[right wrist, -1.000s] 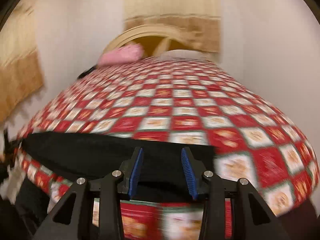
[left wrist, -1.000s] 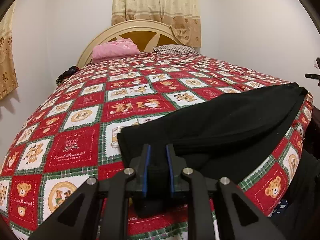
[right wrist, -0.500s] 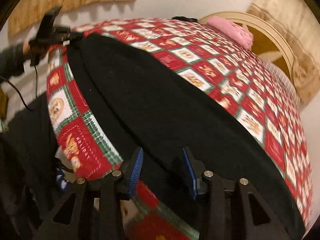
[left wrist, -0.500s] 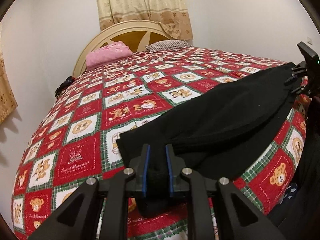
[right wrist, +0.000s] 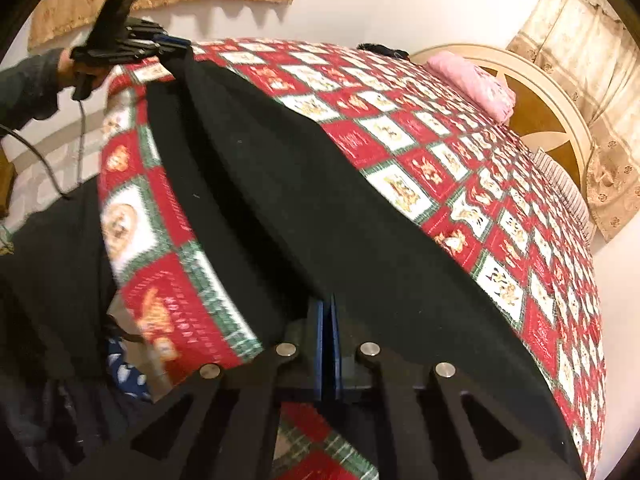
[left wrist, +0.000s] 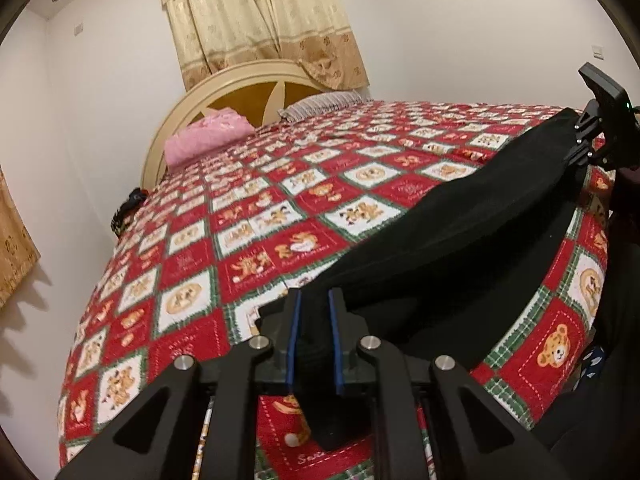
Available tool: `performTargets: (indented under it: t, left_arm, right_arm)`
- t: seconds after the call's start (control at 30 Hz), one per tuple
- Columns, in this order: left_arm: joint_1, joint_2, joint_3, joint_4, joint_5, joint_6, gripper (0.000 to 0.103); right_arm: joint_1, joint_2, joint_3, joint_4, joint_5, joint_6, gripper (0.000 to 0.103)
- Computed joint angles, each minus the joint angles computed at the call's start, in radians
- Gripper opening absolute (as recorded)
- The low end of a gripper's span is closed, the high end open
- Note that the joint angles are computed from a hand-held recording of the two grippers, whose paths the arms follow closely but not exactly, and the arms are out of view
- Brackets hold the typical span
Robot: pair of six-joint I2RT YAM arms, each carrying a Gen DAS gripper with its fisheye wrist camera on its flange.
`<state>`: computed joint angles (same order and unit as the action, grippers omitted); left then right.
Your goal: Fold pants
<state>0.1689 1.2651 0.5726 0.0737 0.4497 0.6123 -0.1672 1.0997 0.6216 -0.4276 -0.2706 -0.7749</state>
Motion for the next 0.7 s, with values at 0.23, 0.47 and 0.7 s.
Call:
performTargets:
  t: [0.23, 0.47, 0.7]
  left_arm:
    - [-0.016, 0.055, -0.093, 0.095, -0.066, 0.030, 0.017]
    - [0.088, -0.070, -0.150, 0.008, -0.026, 0.087, 0.058]
    - [0.218, -0.090, -0.162, -0.002, -0.081, 0.128, 0.063]
  right_arm:
    - [0.052, 0.149, -0.069, 0.143, 0.083, 0.020, 0.004]
    - [-0.045, 0.139, 0.000, -0.022, -0.031, -0.047, 0.005]
    - [-0.092, 0.114, 0.016, -0.124, -0.093, -0.102, 0.005]
